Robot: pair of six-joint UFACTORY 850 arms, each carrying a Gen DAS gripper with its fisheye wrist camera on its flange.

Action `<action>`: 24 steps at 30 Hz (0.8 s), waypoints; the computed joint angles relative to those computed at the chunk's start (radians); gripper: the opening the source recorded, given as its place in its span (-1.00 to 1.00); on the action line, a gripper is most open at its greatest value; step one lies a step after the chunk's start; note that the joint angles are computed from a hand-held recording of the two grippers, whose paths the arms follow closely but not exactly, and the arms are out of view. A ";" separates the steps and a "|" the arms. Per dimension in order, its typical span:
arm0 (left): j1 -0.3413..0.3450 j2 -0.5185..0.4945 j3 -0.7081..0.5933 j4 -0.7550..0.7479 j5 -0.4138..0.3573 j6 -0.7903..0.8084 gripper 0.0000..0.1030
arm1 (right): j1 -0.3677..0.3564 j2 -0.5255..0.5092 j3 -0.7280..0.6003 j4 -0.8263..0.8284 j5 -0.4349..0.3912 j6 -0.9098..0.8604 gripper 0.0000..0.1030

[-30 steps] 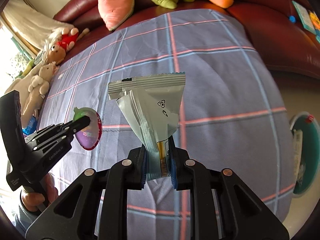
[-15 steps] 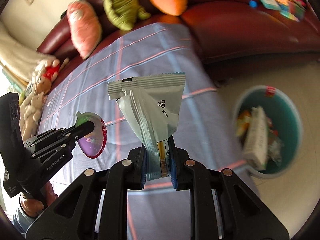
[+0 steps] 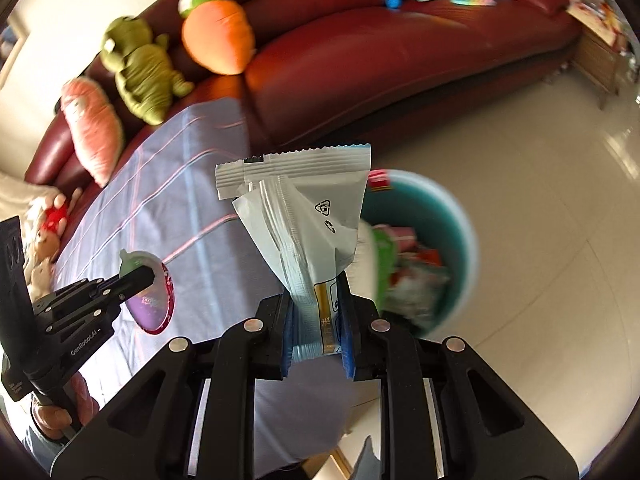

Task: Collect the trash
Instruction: 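Carry the white cup and blue wrapper over the teal bin and open both tools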

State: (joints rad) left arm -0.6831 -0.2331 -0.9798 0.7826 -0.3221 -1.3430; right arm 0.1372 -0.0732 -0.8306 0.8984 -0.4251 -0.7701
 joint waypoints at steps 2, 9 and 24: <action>-0.008 -0.039 -0.041 -0.043 0.002 0.054 -0.87 | -0.020 -0.010 -0.006 -0.003 -0.006 -0.002 -0.66; -0.019 -0.149 -0.156 -0.199 0.011 0.240 -0.87 | -0.066 -0.051 -0.028 -0.026 -0.014 0.011 -0.66; 0.004 -0.250 -0.241 -0.404 0.016 0.441 -0.87 | -0.091 -0.176 -0.083 -0.040 -0.017 0.053 0.17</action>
